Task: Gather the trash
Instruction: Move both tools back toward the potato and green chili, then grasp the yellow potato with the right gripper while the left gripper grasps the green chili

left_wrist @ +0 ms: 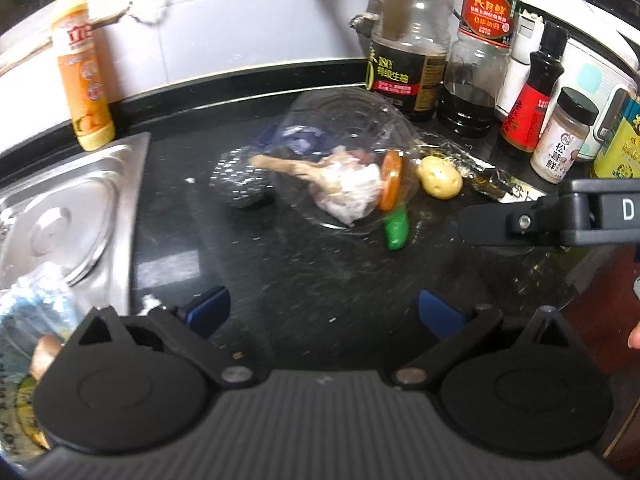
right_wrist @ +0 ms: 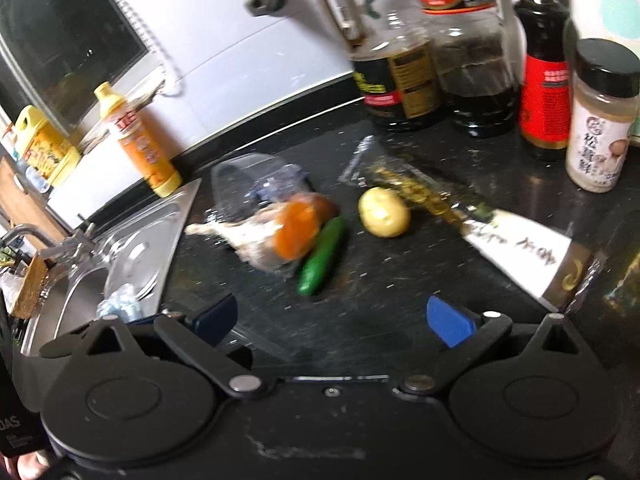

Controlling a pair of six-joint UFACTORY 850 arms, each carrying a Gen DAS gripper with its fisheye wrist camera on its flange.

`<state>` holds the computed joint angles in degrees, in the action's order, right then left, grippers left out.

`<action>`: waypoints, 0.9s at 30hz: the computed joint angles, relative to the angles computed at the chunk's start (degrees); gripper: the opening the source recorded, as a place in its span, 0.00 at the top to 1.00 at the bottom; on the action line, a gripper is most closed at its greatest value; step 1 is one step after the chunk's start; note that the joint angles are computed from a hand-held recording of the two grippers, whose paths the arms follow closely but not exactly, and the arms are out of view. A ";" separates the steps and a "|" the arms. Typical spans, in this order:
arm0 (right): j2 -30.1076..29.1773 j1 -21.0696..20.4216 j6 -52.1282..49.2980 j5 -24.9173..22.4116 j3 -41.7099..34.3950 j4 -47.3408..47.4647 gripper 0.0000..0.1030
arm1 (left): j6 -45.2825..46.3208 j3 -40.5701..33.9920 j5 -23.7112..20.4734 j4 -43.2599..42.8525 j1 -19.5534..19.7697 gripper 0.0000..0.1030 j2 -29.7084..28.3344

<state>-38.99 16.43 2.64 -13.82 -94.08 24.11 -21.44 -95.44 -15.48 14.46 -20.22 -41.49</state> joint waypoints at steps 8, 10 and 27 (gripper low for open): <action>-4.39 -2.77 -9.79 -3.17 -5.56 6.30 0.21 | -5.33 -7.29 -2.48 1.13 -1.52 0.03 -5.24; -5.90 -3.26 -12.22 -4.48 -7.61 7.75 0.24 | -6.65 -8.94 -3.13 1.76 -1.77 0.05 -6.39; -16.42 -5.82 -20.72 -11.83 -22.86 12.44 0.46 | -11.85 -20.81 -8.80 3.44 -3.25 0.26 -14.41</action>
<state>-55.42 10.61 -18.08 -25.65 -116.94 36.55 -33.29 -116.26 -24.28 17.90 -23.47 -55.90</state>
